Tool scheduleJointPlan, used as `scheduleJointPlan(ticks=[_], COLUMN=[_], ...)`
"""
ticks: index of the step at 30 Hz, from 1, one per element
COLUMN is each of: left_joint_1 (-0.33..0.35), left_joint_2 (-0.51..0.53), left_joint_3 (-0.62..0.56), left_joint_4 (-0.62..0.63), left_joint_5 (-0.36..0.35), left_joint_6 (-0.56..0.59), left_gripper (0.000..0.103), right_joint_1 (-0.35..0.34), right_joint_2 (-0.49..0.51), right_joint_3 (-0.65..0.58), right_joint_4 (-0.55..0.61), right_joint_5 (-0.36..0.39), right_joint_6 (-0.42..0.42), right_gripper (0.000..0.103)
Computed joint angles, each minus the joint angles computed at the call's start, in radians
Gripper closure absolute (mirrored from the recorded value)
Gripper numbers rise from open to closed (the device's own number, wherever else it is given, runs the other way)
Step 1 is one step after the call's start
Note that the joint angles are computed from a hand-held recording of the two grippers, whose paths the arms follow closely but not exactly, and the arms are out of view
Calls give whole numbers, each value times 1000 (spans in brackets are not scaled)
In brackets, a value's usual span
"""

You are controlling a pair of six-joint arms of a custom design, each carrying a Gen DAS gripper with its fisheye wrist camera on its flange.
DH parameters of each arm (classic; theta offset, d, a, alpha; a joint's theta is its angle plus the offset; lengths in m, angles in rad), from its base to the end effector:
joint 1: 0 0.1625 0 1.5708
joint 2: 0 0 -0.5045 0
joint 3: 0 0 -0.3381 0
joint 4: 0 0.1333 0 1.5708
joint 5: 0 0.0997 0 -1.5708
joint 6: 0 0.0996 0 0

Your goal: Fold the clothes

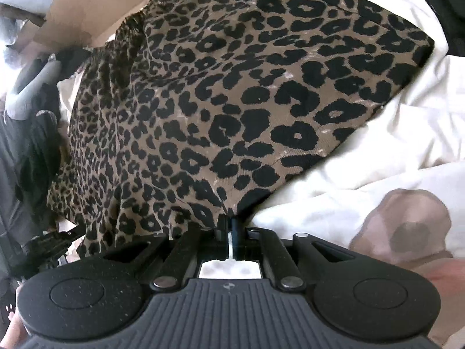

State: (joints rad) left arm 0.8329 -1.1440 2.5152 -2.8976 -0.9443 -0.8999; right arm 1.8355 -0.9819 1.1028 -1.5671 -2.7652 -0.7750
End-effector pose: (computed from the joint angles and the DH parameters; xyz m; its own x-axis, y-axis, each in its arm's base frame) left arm -0.1084 -0.4041 0.2053 -0.8881 -0.2282 -0.3989 -0.0379 0.9015 -0.4312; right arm 0.2251 -0.6749 0.4925 -0.0502 -0.8185 0.5723 -0.4125 0.5389 0.7345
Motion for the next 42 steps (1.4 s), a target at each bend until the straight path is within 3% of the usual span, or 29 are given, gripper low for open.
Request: scheduleJointPlan(ticks=[3,5,9,20,25,30,32,37,42], left_joint_1=[10,18,49,95,104,116,117,119,122], left_joint_2=[4,17,39,76,89,101,106,117,129], left_joint_3=[-3,4,39,45,66,71,72,74,77], left_joint_4=[-12,-44,-203,-386,-473,-524,-538,-573,-607], left_joint_5=[-6,-4,-9,66,68,50,48,42,36], left_joint_6=[28,45,61,131,167,205,210,224,238], left_gripper=[66,66,68,72,65,64,64,64,64], right_joint_1=[4,5,0,-26,-29,-32,-31,-49,-62], right_joint_2=[15,20,43,75,85,127,124,108,75], right_joint_3=[-50,-62,-130,-246,-312,-474,-473,-408,-300], right_joint_4=[23,-26,-14,47,101,235,227,207,96], right_joint_5=[17,28,61,178,241,342,360,342,348], right_joint_6=[24,-3,30,177,221,306,277,283,251], right_gripper=[91,73,70,66,65,44,36,34,31])
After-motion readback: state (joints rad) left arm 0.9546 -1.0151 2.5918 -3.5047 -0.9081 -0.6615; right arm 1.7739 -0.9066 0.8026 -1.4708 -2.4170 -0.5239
